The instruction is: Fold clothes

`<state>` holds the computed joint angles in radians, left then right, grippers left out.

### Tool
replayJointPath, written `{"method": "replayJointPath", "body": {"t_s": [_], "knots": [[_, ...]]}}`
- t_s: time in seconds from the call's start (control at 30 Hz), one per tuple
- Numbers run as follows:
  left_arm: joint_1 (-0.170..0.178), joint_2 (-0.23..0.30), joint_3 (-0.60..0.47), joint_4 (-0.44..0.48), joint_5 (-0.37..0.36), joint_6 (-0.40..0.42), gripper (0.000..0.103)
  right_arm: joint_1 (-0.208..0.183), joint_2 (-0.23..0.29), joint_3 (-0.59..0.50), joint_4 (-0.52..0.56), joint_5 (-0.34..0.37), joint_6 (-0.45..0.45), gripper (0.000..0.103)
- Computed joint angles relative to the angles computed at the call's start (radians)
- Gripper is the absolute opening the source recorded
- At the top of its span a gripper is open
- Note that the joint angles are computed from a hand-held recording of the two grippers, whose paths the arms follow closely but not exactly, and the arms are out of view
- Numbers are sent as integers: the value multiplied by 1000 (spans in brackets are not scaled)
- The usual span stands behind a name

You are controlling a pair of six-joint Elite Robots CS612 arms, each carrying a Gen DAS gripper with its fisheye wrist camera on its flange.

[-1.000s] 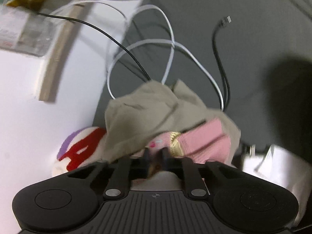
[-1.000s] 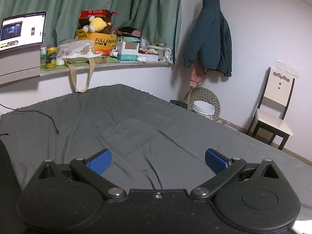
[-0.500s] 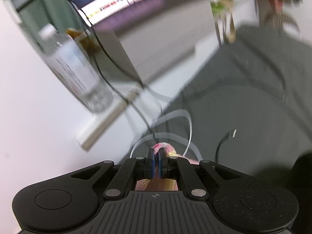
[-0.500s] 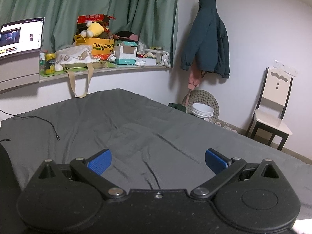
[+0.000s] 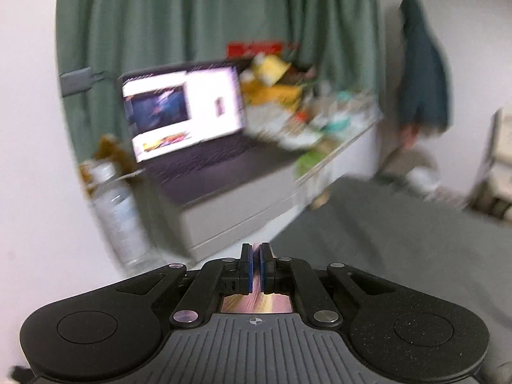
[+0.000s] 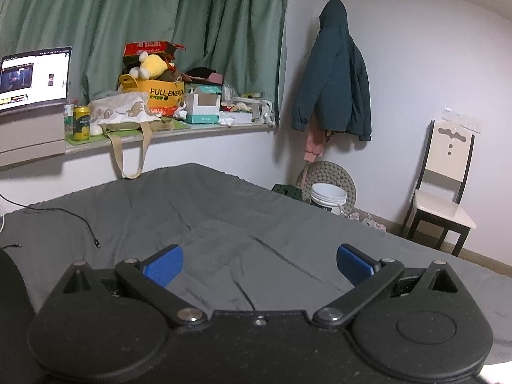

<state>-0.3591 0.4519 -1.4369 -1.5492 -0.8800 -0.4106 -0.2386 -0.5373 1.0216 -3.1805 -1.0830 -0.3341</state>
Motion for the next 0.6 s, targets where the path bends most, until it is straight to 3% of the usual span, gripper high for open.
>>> {"method": "replayJointPath", "body": {"t_s": [0.03, 0.1, 0.17, 0.27, 0.4, 0.47, 0.5, 0.53, 0.6], "knots": [[-1, 4, -1, -105, -41, 36, 0, 0, -3, 4, -6, 5, 1, 103], [-19, -34, 58, -247, -51, 133, 0, 0, -9, 12, -20, 15, 5, 103], [-35, -89, 123, -282, -63, 225, 0, 0, -18, 23, -31, 29, 9, 103], [-52, -140, 155, -204, -68, 253, 0, 1, -39, 52, -61, 39, 5, 103], [-69, -143, 103, -13, -23, 196, 7, -2, -76, 111, -133, 50, -20, 103], [-72, -121, 40, 97, -13, 110, 20, -5, -90, 136, -184, 66, -39, 103], [-73, -105, 0, 146, -4, 58, 45, -5, -94, 142, -205, 65, -41, 103], [-73, -89, -39, 195, 3, 5, 75, -5, -99, 148, -221, 64, -43, 103], [-75, -37, -113, 231, 69, -86, 99, -6, -110, 155, -234, 67, -43, 103]]}}
